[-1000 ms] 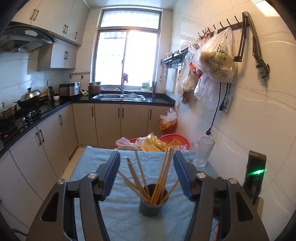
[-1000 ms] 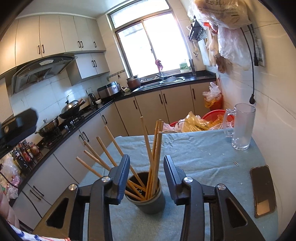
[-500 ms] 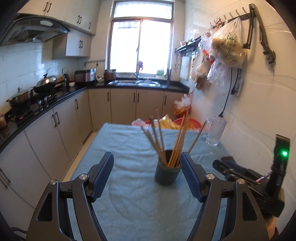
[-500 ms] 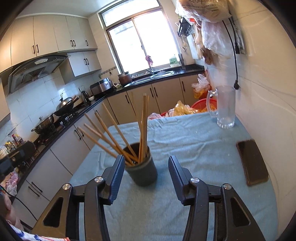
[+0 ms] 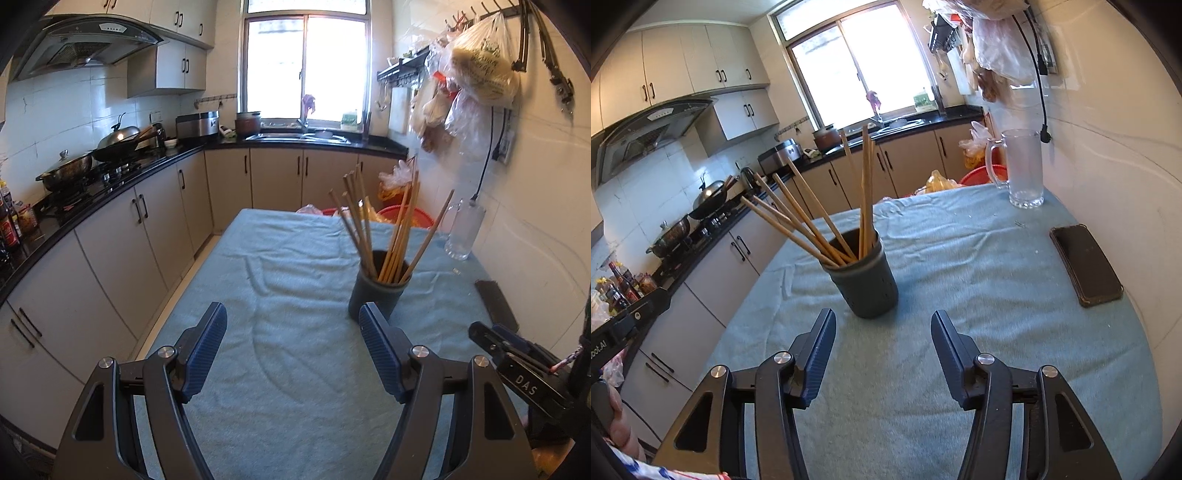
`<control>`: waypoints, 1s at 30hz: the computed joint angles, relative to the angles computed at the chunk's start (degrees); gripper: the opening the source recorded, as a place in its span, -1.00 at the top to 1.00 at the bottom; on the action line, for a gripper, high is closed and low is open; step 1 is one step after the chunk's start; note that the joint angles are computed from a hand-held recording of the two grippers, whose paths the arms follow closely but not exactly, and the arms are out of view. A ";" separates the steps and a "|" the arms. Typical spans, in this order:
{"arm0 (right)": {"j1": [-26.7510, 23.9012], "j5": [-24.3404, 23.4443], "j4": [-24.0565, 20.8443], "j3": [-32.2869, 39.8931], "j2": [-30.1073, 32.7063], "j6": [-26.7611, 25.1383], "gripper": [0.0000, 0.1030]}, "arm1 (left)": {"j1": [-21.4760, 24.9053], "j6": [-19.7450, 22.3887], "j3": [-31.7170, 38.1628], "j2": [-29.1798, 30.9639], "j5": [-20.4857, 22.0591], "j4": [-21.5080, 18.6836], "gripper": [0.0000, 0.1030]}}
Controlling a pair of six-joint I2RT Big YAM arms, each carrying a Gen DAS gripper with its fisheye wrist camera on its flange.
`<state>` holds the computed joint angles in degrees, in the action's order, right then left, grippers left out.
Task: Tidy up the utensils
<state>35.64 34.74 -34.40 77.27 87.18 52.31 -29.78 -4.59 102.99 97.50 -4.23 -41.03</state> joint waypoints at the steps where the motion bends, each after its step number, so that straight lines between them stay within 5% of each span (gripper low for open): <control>1: 0.23 0.47 -0.69 0.22 0.22 0.13 -0.12 | 0.07 0.02 -0.18 0.00 -0.06 -0.15 -0.42; 11: 2.45 3.89 -6.36 2.90 3.09 0.74 -0.22 | -0.13 0.57 -0.40 0.79 -0.17 -1.54 -0.43; 30: 1.21 2.05 -8.84 3.09 5.13 4.85 -0.28 | -0.67 1.26 2.20 4.67 -0.99 -4.27 -0.47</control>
